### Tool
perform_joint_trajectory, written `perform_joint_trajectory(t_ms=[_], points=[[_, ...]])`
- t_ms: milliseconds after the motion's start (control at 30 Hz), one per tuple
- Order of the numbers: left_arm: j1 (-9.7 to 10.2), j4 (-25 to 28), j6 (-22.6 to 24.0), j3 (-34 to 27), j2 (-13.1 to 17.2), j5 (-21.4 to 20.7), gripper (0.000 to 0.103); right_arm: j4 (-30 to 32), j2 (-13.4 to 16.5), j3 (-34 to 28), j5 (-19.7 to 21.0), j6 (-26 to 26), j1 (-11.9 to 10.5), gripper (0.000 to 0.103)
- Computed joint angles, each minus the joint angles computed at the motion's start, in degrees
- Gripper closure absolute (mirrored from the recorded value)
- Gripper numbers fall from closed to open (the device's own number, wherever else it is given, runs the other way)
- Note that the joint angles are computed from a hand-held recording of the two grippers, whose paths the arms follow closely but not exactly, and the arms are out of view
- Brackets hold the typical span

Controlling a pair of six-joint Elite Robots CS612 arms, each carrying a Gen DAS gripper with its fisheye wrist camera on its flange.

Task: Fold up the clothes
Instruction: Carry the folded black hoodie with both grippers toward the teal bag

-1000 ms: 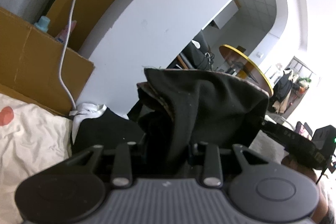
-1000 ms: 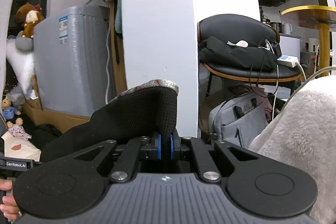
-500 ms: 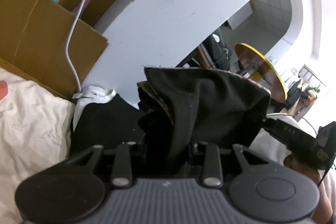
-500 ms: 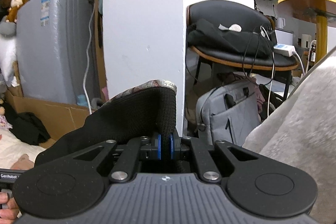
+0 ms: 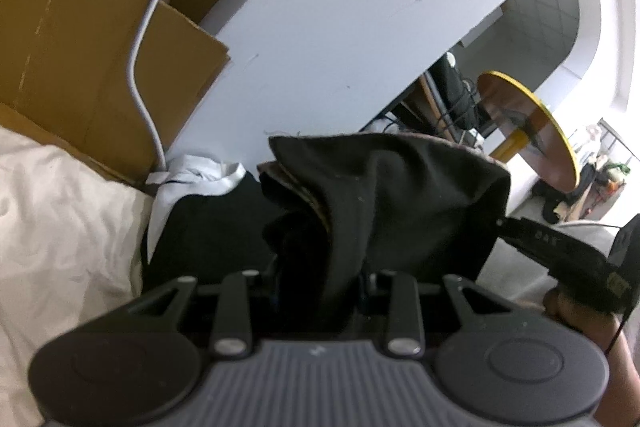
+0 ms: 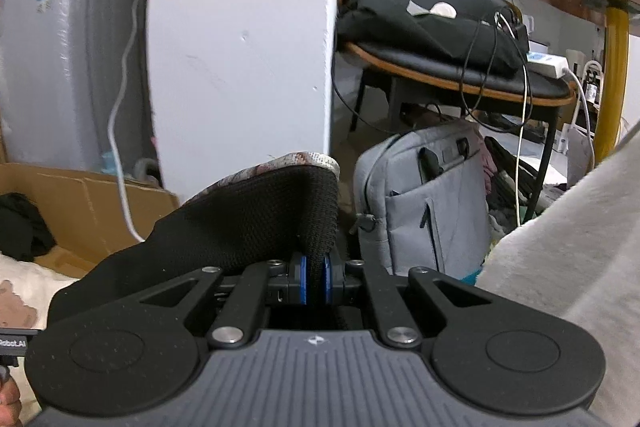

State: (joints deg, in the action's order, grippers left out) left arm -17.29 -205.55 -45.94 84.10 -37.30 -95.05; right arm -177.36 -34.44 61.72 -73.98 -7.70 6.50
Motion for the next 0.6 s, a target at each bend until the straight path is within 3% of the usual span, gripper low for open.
perform_joint_trajectory(t_ms=[267, 600], points=[[0.8, 4.0, 3.36, -3.13, 1.47, 0.39, 0.068, 4.96, 4.44, -7.35, -1.12, -1.59, 0.58, 0.094], [1.01, 5.28, 5.42, -6.22, 3.7, 4.55, 0.068, 11.14, 10.01, -16.88, -0.95, -2.78, 1.35, 0.094]])
